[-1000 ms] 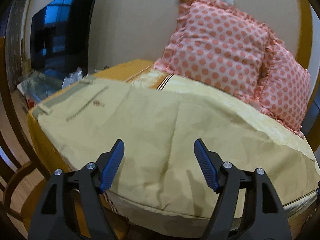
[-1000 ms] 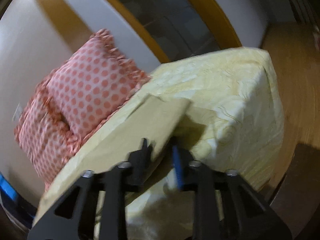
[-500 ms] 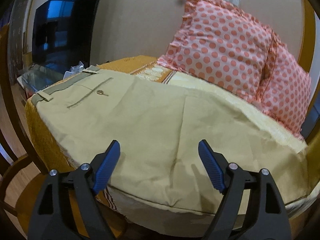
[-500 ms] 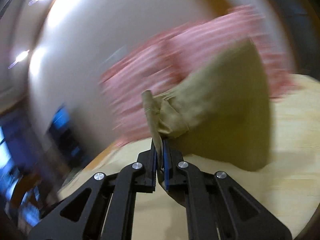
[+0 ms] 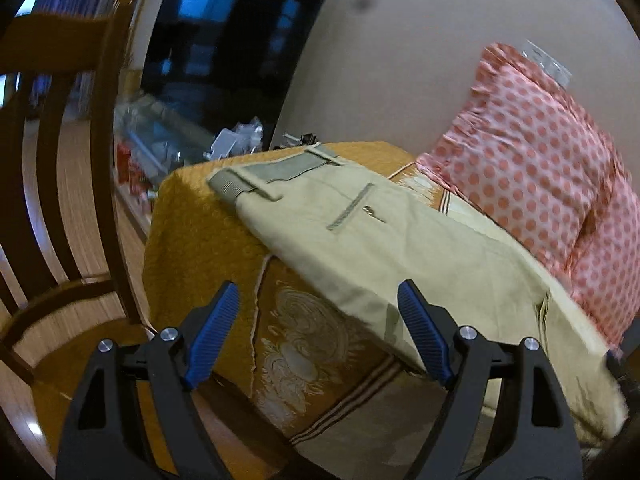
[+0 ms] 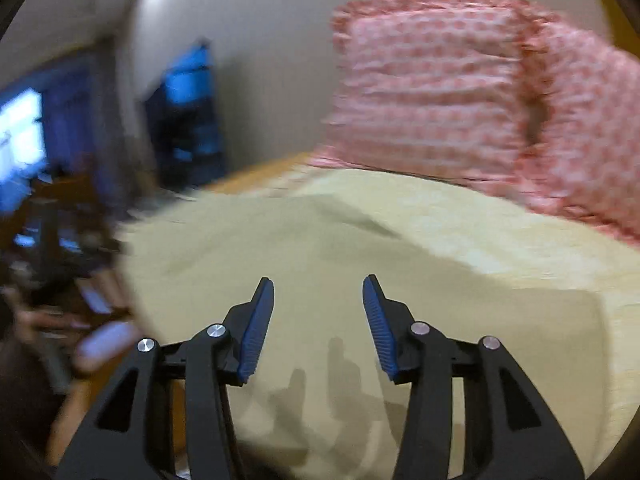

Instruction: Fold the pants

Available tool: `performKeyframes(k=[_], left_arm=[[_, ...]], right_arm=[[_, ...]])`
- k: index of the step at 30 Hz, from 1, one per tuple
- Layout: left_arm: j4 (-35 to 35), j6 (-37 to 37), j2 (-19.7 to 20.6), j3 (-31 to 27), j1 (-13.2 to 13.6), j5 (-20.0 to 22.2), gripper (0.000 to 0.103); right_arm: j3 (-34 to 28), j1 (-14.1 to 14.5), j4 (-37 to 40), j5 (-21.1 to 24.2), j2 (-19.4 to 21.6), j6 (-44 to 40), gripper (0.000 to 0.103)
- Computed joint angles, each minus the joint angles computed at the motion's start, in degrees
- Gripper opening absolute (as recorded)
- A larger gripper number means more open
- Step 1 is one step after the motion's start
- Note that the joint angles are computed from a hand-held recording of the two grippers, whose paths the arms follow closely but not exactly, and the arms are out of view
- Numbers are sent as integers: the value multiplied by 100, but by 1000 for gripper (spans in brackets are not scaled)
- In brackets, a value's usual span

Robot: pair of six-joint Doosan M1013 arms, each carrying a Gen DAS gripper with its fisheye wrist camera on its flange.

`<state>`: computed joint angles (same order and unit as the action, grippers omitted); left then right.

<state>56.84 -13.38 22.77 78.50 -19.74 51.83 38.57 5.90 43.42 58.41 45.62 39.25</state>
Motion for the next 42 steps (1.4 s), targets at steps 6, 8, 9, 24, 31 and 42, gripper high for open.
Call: performKeyframes(k=[6,8,9,24,31,42], left_arm=[[-253,-43,27,-12,209,-385,81],[-389,-46,59,-52,297,-513,81],[-440,-61,80,-81,315,-520,81],[-728,468,521,-984,283,733,87],[-1018,207,551,-989,382,724,86],[-553,1231,958,-1586,306,1729,92]], right_arm=[[46,34,-167,328,81,-73,52],[-50,9,6,425,162,-78,56],[-67,27,9,404,177,-97,59],[429,32,69,174,-142,-153,72],[450,-15,332,262,-127,-322,77],[384,-66,607,453,-70,-432,80]])
